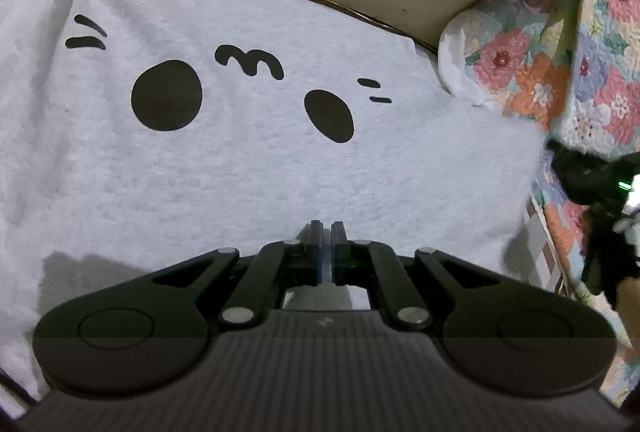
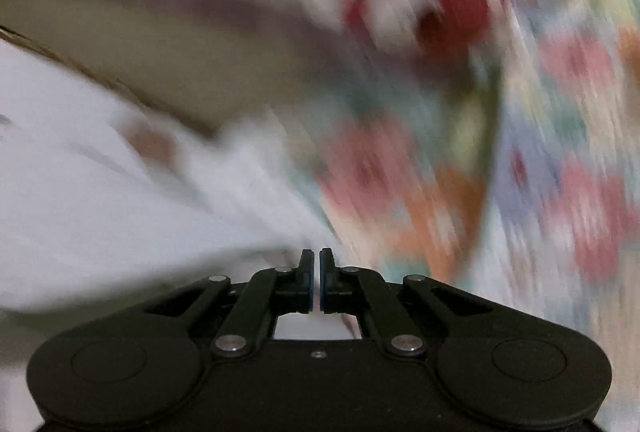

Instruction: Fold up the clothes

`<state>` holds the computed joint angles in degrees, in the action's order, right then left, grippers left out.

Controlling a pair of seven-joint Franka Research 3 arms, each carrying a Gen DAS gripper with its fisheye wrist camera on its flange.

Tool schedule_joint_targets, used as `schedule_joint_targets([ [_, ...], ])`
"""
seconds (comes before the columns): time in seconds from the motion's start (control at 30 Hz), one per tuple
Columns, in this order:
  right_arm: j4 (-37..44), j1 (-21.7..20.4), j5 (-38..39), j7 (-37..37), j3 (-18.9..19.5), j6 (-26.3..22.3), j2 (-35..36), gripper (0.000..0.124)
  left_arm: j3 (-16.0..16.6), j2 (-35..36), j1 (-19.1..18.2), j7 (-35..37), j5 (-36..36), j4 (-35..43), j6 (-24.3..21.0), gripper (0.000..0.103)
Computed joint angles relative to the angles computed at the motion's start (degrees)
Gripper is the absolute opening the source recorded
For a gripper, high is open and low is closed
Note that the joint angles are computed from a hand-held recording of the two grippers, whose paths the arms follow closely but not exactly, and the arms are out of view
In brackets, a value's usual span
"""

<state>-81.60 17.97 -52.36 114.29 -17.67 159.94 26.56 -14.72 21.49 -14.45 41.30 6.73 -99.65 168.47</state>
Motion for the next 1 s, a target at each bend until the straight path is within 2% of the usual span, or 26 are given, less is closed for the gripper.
schedule_joint_targets([
  [0.03,-0.5,-1.7,5.1,4.0,1.2,-1.9,-0.3,0.005,0.0,0.0,0.0,0.0,0.1,-0.1,0.1,0.004],
  [0.07,0.3,-4.3,13.9,4.4,3.6,-4.4,-0.2,0.007,0.0,-0.1,0.0,0.1,0.2,-0.2,0.3,0.004],
  [0.1,0.2,-6.6,21.2,6.2,5.2,-5.2,-0.4,0.016,0.0,-0.1,0.0,0.4,0.4,-0.3,0.6,0.004],
  [0.13,-1.8,-9.9,29.2,6.8,8.7,-4.2,-1.7,0.019,-0.1,-0.1,0.1,1.0,0.7,-0.3,0.7,0.005],
  [0.17,-4.6,-13.9,38.1,6.2,13.1,-1.8,-3.3,0.035,-0.4,0.0,0.2,1.8,0.9,-0.1,0.6,0.005],
  [0.2,-7.1,-18.4,48.2,4.4,18.1,0.5,-4.7,0.048,-1.1,0.2,0.8,3.0,0.4,0.1,0.7,0.005],
  [0.23,-8.6,-22.2,57.5,-0.5,22.8,1.2,-5.3,0.052,-3.0,0.5,2.3,5.1,-1.0,0.2,1.6,0.008],
  [0.3,-7.8,-26.8,71.5,-9.9,28.7,-2.4,-4.6,0.053,-8.7,1.6,6.7,11.0,-5.5,0.0,4.6,0.008],
  [0.37,-5.4,-28.5,76.2,-14.4,31.5,-4.2,-2.4,0.054,-14.8,3.2,10.9,16.8,-8.9,0.2,7.6,0.009],
  [0.4,-4.9,-30.8,76.5,-15.5,34.8,-4.0,-1.2,0.054,-17.0,4.1,12.2,19.1,-9.5,0.6,8.1,0.012],
  [0.43,-4.3,-31.8,77.6,-16.6,36.3,-4.2,-0.3,0.055,-19.2,5.1,13.4,21.4,-9.9,1.1,8.6,0.015],
  [0.47,-3.3,-31.2,78.6,-16.8,35.9,-4.5,0.7,0.056,-21.3,6.1,14.6,23.5,-10.1,1.5,8.8,0.016],
  [0.53,-2.3,-26.1,84.2,-19.6,30.7,-2.6,1.4,0.060,-25.0,8.0,16.5,27.3,-10.4,2.6,8.0,0.017],
  [0.57,-0.5,-24.7,84.5,-19.1,29.5,-2.2,2.8,0.062,-26.3,8.8,17.1,29.1,-10.5,3.3,7.1,0.019],
  [0.6,1.7,-23.3,84.6,-18.6,28.0,-2.1,4.4,0.064,-26.5,9.2,16.9,30.2,-10.7,4.1,5.2,0.026],
  [0.63,4.2,-20.6,86.4,-19.1,24.8,-2.5,6.0,0.064,-26.4,9.5,16.4,31.3,-10.9,5.0,2.9,0.033],
  [0.67,7.9,-17.8,88.6,-19.4,21.3,-3.1,8.5,0.064,-25.3,9.3,15.4,31.7,-10.9,6.0,0.3,0.034],
  [0.7,11.8,-16.6,88.9,-18.6,19.8,-3.5,11.2,0.064,-24.0,9.1,14.2,31.8,-10.9,6.2,0.0,0.034],
  [0.73,13.7,-17.2,87.5,-17.0,20.3,-4.3,12.4,0.061,-23.2,8.9,13.5,32.1,-11.3,6.3,-0.1,0.034],
  [0.77,17.4,-18.3,82.1,-13.6,21.7,-7.0,14.4,0.030,-23.6,8.7,13.9,32.7,-12.8,5.8,0.1,0.034],
  [0.8,19.2,-18.4,79.3,-13.5,22.1,-7.3,15.5,0.005,-24.0,8.5,14.4,33.3,-14.2,5.4,0.4,0.034],
  [0.83,18.9,-18.4,79.4,-14.0,22.5,-7.3,14.6,0.005,-24.5,8.3,14.8,33.9,-15.7,5.0,0.6,0.034],
  [0.87,16.6,-18.4,81.8,-17.9,22.9,-5.2,12.7,0.005,-24.9,8.1,15.3,34.5,-17.2,4.6,0.8,0.034],
  [0.9,12.3,-19.4,86.5,-25.6,25.3,-0.5,10.1,0.004,-25.4,7.9,15.8,35.2,-18.6,4.2,1.0,0.034],
  [0.97,3.5,-24.8,96.2,-45.7,34.7,7.3,2.8,0.004,-25.9,7.5,16.4,37.2,-20.6,3.9,0.3,0.034],
  [1.0,-1.4,-28.4,98.0,-55.7,39.5,9.1,-0.7,0.004,-25.9,7.3,16.5,38.4,-21.2,4.1,-0.5,0.034],
])
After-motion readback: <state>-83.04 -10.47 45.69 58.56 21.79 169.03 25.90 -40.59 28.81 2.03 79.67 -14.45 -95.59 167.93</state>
